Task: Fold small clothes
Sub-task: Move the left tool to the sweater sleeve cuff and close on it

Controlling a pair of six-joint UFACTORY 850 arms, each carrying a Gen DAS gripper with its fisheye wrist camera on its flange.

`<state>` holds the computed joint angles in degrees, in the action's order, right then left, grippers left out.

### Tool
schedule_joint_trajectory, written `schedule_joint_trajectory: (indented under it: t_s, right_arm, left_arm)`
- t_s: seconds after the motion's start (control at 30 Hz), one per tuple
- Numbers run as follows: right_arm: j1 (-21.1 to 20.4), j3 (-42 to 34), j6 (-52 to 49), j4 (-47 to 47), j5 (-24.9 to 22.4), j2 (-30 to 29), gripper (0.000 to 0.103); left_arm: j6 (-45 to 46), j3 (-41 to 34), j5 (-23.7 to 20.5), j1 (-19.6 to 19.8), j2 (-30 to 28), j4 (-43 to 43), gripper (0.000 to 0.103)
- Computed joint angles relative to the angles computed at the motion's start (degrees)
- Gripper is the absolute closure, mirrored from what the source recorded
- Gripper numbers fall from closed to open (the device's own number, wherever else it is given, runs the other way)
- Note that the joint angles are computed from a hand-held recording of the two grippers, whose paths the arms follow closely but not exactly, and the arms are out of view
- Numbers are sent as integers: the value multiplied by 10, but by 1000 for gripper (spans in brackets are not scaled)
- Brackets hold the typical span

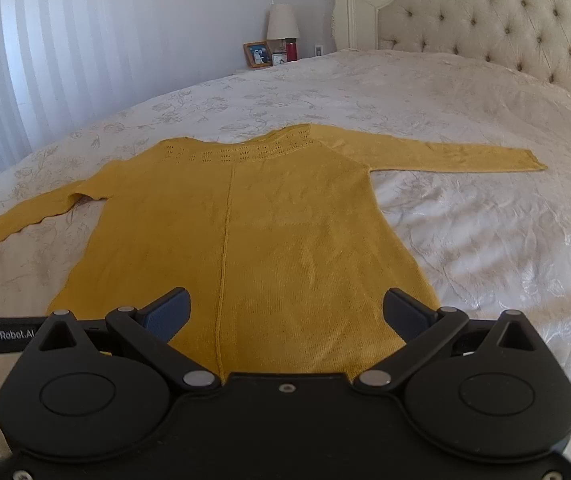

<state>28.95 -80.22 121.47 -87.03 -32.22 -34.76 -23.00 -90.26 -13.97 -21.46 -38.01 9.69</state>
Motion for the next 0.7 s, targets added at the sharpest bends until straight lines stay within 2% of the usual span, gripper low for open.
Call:
schedule_joint_trajectory:
  t_s: [0.1,0.17,0.23,0.33,0.43,0.53,0.6,0.7]
  right_arm:
    - [-2,-24,-3,-14,-2,-16,1]
    - [-7,-42,12,-30,-1,-30,1]
    - [-13,-67,19,-36,0,-47,1]
    - [-22,-121,-24,-4,8,-80,1]
    - [-28,-175,-54,17,11,-114,1]
    - [-40,-232,-99,67,32,-148,1]
    - [-44,-271,-118,95,30,-173,1]
    - [-47,-335,-176,139,15,-212,1]
  left_arm:
    - [-84,-20,3,9,-12,67,27]
    - [-162,-38,-2,13,-23,140,27]
    - [-231,-68,-28,15,-41,210,27]
    - [-271,-122,-63,21,-73,250,27]
    - [-260,-160,-49,34,-97,231,27]
    - [-164,-211,-36,53,-127,115,26]
    - [-125,-267,-63,62,-159,63,26]
    - [-110,-360,-111,74,-212,41,27]
